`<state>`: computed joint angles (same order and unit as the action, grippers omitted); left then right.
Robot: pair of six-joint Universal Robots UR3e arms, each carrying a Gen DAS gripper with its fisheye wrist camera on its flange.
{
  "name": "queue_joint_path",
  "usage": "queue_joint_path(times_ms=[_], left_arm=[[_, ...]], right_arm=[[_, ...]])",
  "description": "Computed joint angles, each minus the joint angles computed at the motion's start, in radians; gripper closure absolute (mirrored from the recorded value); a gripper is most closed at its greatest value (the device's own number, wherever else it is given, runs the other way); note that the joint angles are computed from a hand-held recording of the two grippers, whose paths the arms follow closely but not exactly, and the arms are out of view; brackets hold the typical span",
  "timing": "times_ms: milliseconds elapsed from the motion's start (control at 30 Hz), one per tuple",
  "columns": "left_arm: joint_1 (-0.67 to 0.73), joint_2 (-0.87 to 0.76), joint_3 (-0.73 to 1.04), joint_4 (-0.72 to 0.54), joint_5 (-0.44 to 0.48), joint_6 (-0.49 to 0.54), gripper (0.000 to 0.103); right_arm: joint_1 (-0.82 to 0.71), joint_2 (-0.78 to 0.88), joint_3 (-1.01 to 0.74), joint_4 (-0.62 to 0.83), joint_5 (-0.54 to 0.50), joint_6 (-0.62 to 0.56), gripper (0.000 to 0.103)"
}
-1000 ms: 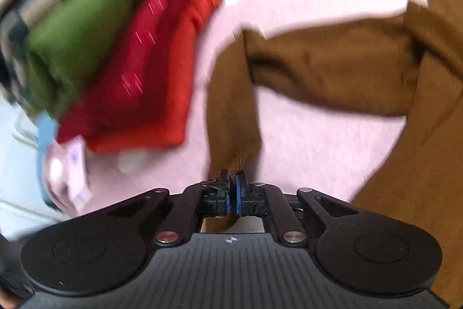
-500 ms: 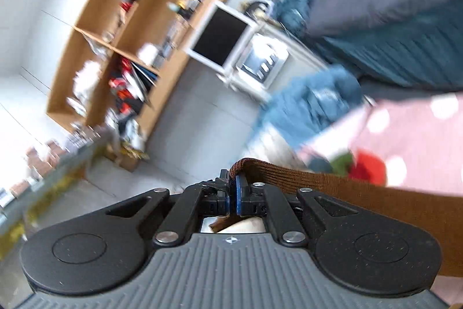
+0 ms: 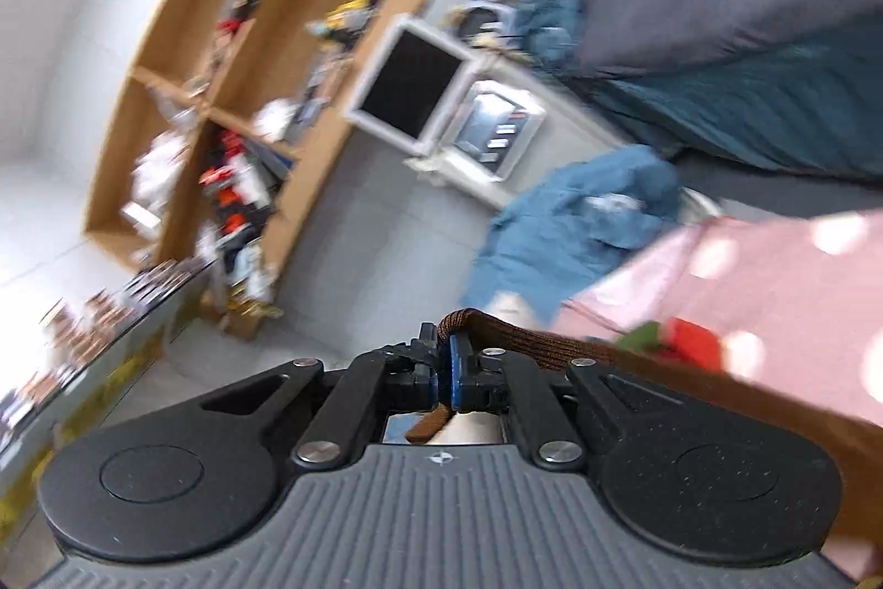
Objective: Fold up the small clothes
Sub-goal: 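Carry the sleeve across the sweater body and open the right tool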
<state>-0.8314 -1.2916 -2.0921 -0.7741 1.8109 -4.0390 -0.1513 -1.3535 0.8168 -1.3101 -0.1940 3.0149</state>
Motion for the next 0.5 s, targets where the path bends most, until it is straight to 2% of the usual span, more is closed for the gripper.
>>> queue_joint_path(times_ms=[67,133,167,233,300,367,433,500], left_arm=[[0.013,0.004,-0.008,0.002,-0.012,-0.002,0.001],[0.018,-0.007,-0.004,0.011,-0.018,0.01,0.001],[0.02,-0.017,0.002,0.015,-0.024,0.019,0.001],[0.02,-0.046,0.027,0.022,-0.037,0.036,0.001],[0.018,-0.083,0.055,0.03,-0.05,0.053,0.001],[0.012,-0.124,0.089,0.03,-0.062,0.066,0.001],[0.008,-0.159,0.115,0.036,-0.075,0.074,0.001],[0.005,-0.196,0.14,0.044,-0.092,0.077,0.001]], right_arm=[[-0.073,-0.011,-0.048,0.27,-0.024,-0.204,0.095],[-0.167,0.036,-0.224,0.689,-0.057,-0.493,0.095],[-0.215,0.067,-0.31,0.852,-0.085,-0.6,0.095],[-0.335,0.132,-0.48,1.152,-0.161,-0.81,0.095],[-0.454,0.194,-0.609,1.358,-0.258,-0.946,0.095],[-0.603,0.18,-0.575,1.421,-0.369,-1.048,0.095],[-0.737,0.123,-0.43,1.353,-0.48,-1.089,0.095],[-0.851,0.035,-0.222,1.188,-0.589,-1.075,0.095]])
